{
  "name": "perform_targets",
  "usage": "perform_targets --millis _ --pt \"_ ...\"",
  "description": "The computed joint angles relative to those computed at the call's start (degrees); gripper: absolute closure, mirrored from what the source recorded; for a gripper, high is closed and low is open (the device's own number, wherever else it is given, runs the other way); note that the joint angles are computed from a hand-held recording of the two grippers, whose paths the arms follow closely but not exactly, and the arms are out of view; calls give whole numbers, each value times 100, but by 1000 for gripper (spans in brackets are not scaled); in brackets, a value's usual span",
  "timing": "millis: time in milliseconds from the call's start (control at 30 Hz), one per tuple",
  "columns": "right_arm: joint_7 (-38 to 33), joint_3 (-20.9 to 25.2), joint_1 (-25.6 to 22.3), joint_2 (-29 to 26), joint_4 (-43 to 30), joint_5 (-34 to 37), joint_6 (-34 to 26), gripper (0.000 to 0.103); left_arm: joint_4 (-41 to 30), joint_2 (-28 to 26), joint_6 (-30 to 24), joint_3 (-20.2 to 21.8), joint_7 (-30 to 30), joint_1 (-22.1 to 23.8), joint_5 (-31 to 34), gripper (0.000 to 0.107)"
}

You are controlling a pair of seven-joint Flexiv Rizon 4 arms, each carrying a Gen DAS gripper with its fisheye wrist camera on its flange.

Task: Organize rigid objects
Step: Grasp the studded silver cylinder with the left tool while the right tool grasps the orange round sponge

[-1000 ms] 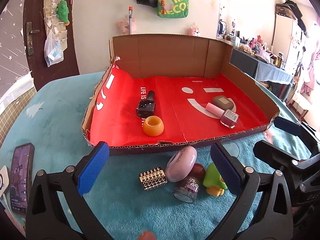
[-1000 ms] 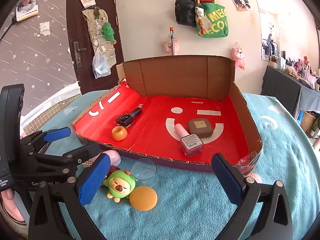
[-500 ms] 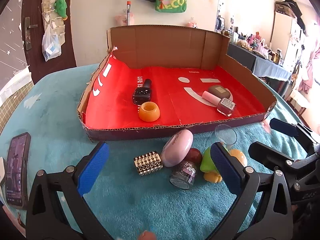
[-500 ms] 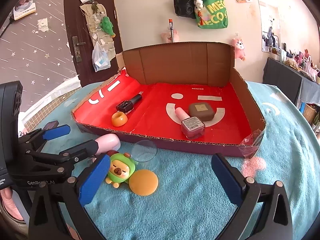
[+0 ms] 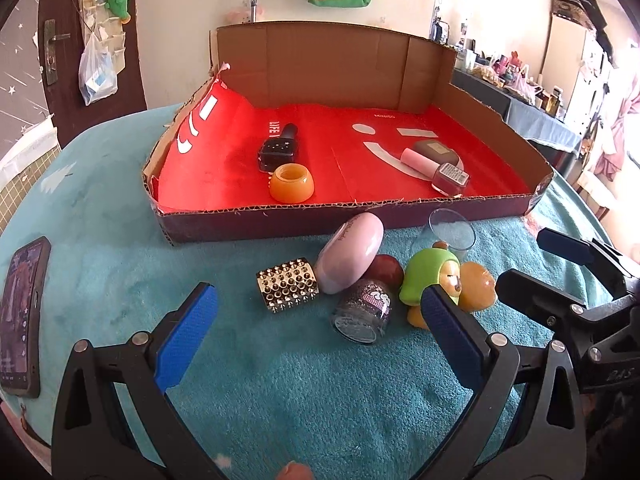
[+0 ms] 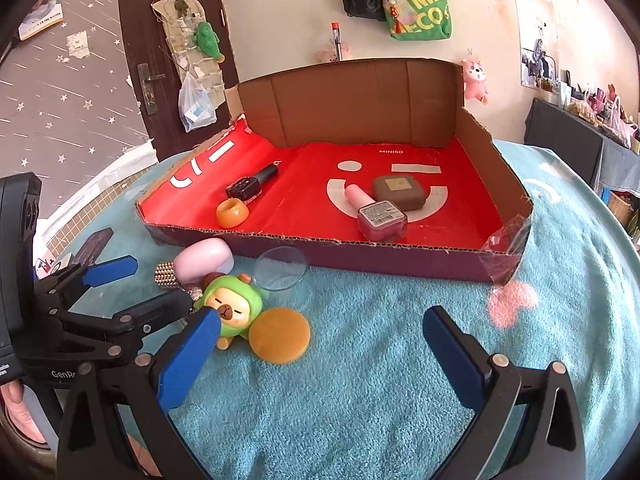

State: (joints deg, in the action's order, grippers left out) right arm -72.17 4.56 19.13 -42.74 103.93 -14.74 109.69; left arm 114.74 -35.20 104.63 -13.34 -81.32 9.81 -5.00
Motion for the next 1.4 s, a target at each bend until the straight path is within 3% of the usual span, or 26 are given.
perform_targets --millis 633,1100,1200,1400 --pt "77 -78 67 -59 -24 68 -279 0 107 -54 -207 -2 89 -26 -86 4" --pt "116 1 -22 -82 -101 1 -525 0 -107 -148 -257 441 130 -390 -306 4" --pt "107 24 -31 -87 -109 -23 -562 0 -132 -166 -325 97 179 -42 -276 4" --pt "67 48 -23 -106 -138 -79 -641 0 -139 -168 -372 -110 199 174 -293 4"
